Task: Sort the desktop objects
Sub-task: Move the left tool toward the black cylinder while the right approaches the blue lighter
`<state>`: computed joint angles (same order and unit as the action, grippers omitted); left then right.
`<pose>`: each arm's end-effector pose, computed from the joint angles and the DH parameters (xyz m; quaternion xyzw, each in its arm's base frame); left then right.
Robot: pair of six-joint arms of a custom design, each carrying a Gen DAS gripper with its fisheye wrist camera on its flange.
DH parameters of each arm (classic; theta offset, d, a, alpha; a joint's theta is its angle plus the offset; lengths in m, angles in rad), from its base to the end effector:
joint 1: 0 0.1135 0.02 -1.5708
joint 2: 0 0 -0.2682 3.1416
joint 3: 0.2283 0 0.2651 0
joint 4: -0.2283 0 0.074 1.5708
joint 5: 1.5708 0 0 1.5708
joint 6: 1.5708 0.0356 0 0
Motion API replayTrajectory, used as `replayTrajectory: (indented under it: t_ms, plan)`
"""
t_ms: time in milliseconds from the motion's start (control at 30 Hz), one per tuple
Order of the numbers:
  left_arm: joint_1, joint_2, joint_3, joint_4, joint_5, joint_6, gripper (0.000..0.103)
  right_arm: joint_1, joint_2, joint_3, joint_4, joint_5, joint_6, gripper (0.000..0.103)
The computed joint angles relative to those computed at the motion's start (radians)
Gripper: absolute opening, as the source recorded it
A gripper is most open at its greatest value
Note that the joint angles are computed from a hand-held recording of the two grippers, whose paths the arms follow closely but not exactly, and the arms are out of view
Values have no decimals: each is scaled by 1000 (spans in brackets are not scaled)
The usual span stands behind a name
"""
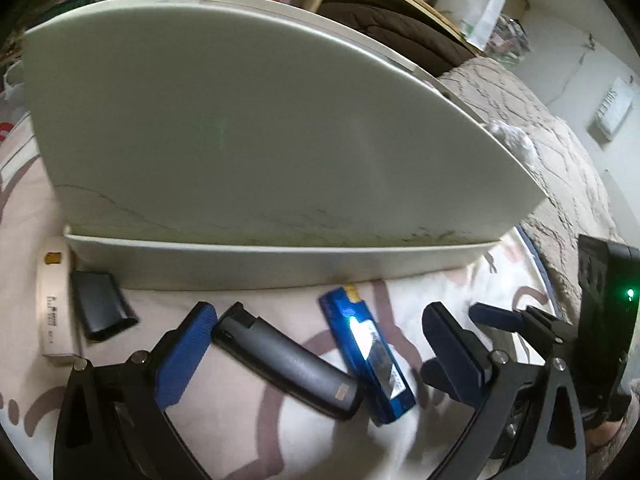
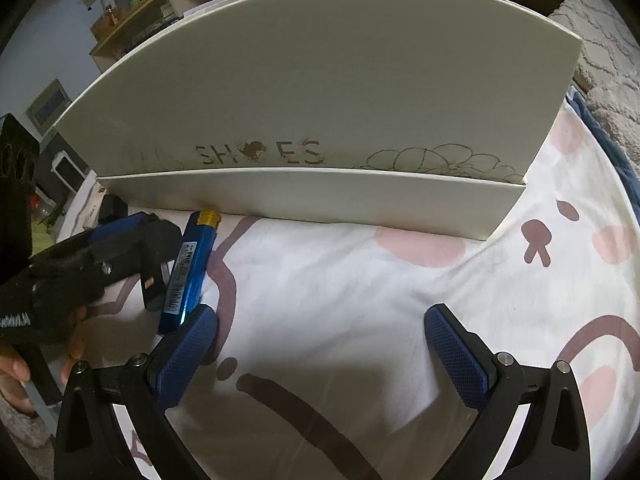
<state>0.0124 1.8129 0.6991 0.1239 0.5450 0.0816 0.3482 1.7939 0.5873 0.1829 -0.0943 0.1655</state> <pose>0.3096 -0.0146 0.0813 0.1090 0.9195 -0.2446 0.2876 0.2661 0.1002 0.0617 -0.1004 0.9566 0.1124 0.2495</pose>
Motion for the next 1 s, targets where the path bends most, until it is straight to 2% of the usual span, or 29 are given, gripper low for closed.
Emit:
replayTrajectory:
  t_ms: [167, 333, 700, 867, 1000]
  plan:
    - [4, 3, -3, -23, 71, 29, 103, 48, 2, -1, -22, 62, -42, 103]
    - [-13, 12, 15, -92, 172, 67, 103, 53, -8, -15, -23, 57, -48, 103]
    - [-10, -57, -21, -227, 206, 172, 103, 46, -71, -37, -125, 25, -94, 103]
    - [-3, -100, -70, -259, 222, 204, 103, 45, -109, -64, -184, 70, -118, 103]
    - [20, -127, -77, -334, 248, 240, 103, 41, -140, -82, -226, 103, -129, 103]
